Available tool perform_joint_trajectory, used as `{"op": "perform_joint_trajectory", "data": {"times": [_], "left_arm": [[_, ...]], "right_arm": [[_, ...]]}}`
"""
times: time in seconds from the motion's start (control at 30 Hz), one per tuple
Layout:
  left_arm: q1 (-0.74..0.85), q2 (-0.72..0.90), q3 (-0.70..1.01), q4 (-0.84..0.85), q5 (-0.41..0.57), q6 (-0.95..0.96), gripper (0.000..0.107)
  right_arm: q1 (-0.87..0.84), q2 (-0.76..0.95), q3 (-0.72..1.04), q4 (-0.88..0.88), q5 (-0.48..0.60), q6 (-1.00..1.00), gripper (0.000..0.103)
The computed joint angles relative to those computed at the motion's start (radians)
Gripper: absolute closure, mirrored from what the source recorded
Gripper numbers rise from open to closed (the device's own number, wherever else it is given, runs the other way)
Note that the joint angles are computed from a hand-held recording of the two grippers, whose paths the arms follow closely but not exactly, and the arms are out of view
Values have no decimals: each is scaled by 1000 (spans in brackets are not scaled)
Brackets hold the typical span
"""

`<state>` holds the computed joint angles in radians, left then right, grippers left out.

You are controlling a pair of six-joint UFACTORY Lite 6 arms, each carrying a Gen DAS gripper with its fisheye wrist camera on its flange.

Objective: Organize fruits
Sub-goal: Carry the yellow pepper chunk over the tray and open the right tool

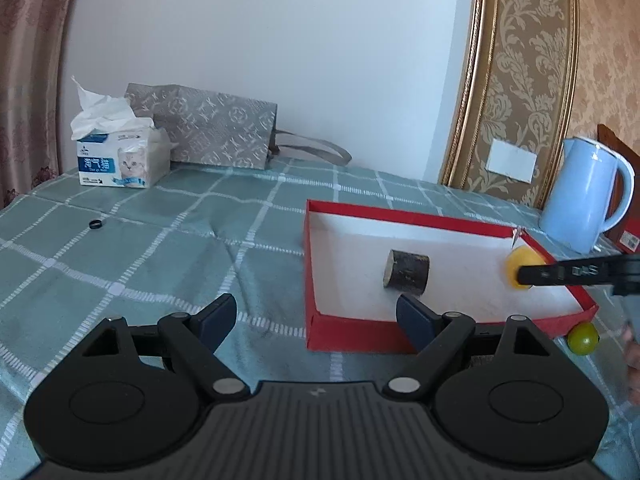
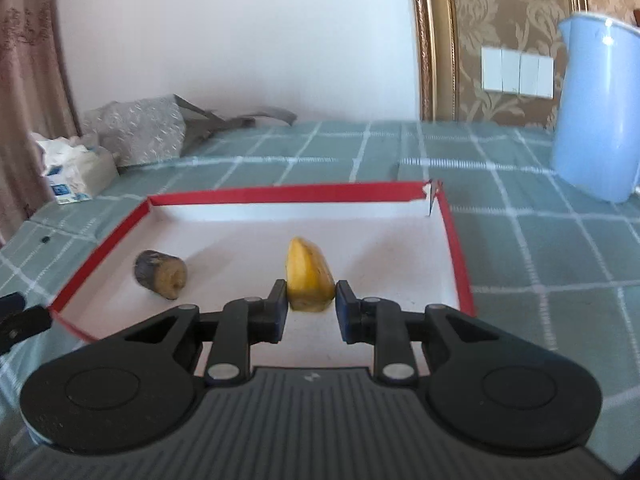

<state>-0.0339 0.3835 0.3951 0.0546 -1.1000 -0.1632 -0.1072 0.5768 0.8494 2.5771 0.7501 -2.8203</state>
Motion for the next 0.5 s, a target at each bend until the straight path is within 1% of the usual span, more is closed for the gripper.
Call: {"op": "perform_joint_trajectory", "data": {"times": [0.03,0.07,0.1,0.13,0.17,0.2,0.23,0.3,0.37,0.43,0.5], "left_arm": [[-5,3,3,-4,2,6,20],[-11,6,5,-8,2,16,20],[-17,6,5,-12,2,24,20],[-25,7,4,-20,0,32,20],[-30,8,3,-25,-4,40,20],[-36,8,1,-31,-6,49,20],[-41,9,0,-37,-10,56,20],[-43,9,-3,-41,-14,60,20],[-35,8,-2,-28,-11,49,20],[-23,6,0,-11,-2,37,20],[-12,3,-3,6,-4,25,20]], "right_arm": [[15,15,9,44,-6,-30,53],[22,23,2,87,10,-68,40],[22,23,-12,106,33,-94,37],[17,14,-34,117,58,-113,37],[5,-6,-64,118,85,-118,33],[-16,-32,-102,108,120,-107,24],[-39,-58,-138,92,157,-90,20],[-112,-126,-235,38,255,-60,4],[-186,-176,-315,-4,342,-55,0],[-270,-207,-380,-52,417,-54,0],[-355,-208,-412,-100,462,-41,0]]}}
